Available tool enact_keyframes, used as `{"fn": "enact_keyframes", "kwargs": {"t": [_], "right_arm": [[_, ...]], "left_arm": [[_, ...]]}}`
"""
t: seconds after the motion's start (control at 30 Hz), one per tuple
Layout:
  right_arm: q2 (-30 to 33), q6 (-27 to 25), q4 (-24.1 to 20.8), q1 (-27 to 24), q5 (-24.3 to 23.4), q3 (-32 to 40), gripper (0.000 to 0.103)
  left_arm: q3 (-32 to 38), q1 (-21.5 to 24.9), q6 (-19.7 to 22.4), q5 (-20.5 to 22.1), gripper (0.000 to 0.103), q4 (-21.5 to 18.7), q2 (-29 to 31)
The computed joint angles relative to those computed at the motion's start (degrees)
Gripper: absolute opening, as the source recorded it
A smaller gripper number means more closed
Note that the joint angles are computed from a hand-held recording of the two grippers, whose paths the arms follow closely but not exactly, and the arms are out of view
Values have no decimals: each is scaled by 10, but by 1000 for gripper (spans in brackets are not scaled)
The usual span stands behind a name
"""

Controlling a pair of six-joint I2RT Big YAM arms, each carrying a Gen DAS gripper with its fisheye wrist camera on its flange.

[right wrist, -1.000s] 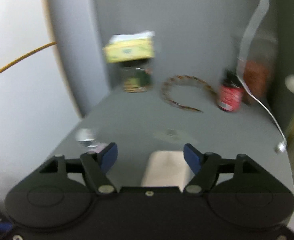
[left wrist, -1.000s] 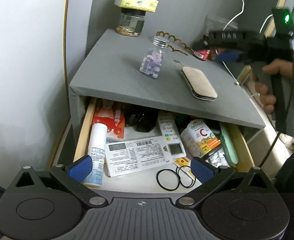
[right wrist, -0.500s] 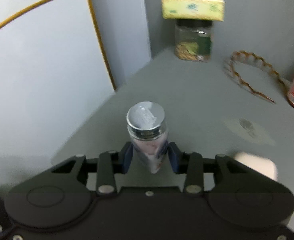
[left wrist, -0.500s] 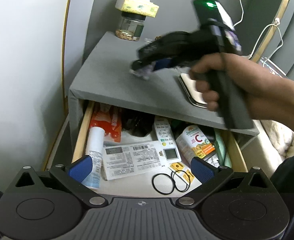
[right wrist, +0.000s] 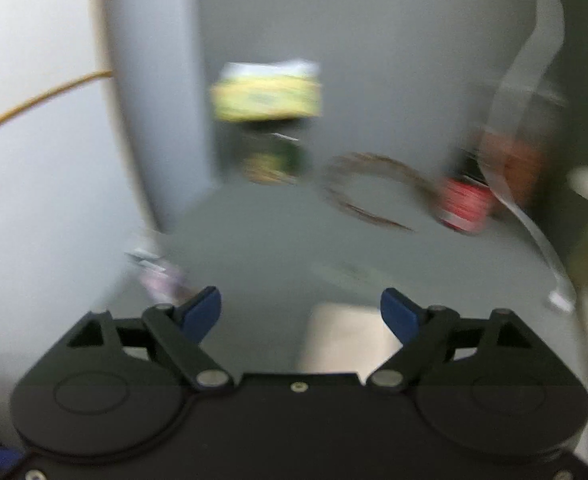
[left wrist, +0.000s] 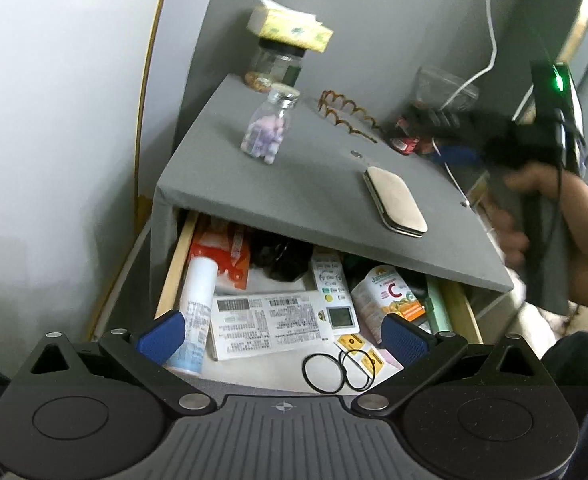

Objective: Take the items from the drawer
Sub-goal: 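Grasp the silver-lidded pill jar with the right gripper and shift it aside, then reach the right gripper into the drawer toward the white spray can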

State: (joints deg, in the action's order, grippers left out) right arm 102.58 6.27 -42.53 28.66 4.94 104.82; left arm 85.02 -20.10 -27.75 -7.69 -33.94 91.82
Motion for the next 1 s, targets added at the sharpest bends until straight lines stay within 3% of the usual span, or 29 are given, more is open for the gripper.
{"fn": "enact_keyframes", "kwargs": {"t": [0.1, 0.23, 0.37, 0.53, 0.73, 0.9, 1.0], "right_arm": [[-10, 3, -8, -4, -4, -23, 86], [22, -17, -34, 7, 2, 5, 86], [69, -31, -62, 32, 68, 56, 77], [98, -14, -62, 42, 80, 95, 72], [159, 20, -118, 42, 46, 207, 75], [60, 17, -47, 4, -26, 93, 80], [-23, 14, -44, -43, -123, 8, 79]], "left_arm": [[-8, -3, -2, -15, 103, 17, -10], [-7, -7, -8, -28, 103, 25, -13], [4, -17, 13, -44, 103, 29, -8], [36, -27, 11, -74, 103, -4, 14], [57, -24, -3, -79, 103, -36, 29], [60, -24, 11, -82, 103, -49, 30], [59, -20, -6, -74, 103, -55, 29]]}}
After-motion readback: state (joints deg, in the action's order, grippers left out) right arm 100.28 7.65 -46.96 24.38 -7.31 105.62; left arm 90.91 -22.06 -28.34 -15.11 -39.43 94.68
